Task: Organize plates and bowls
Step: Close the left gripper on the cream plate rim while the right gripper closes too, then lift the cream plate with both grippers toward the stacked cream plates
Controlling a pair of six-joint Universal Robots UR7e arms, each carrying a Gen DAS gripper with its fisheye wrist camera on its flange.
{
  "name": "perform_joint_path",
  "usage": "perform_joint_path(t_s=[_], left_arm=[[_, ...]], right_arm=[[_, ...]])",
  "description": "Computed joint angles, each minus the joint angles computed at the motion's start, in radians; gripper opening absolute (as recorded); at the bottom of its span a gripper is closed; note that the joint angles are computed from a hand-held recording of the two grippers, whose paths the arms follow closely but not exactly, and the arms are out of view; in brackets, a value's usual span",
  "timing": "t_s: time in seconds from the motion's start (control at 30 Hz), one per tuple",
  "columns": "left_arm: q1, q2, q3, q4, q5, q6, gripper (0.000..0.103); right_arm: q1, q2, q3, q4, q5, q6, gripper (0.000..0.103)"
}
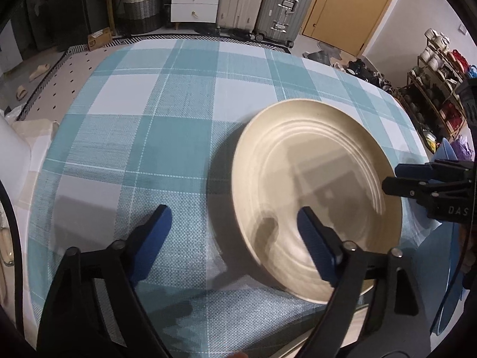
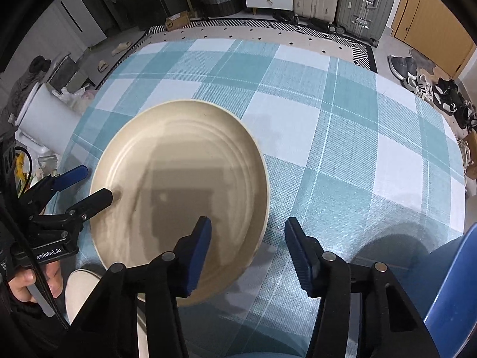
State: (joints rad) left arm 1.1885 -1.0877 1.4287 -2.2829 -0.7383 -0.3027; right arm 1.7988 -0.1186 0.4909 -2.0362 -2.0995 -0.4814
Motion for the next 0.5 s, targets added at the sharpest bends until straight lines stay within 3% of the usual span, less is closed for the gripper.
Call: perform_joint_path(t_s=[0.2, 0.43, 0.5], left_arm=[[-0.002, 0.014, 0.001, 0.006, 0.009, 0.007, 0.06], [-0.009, 0.019, 0.005, -0.006, 0.008, 0.032, 0.021], [-0.015, 0.022, 0.005, -0.003, 0.026, 0.034, 0.021]], right_arm=[[0.0, 0.012, -0.014, 0.012, -0.013, -0.006, 0.033], [0.005, 0.006, 0.013, -0.03, -0.037, -0.031, 0.024], [0.006, 0.002, 0.029, -0.058, -0.048, -0.042, 0.02]])
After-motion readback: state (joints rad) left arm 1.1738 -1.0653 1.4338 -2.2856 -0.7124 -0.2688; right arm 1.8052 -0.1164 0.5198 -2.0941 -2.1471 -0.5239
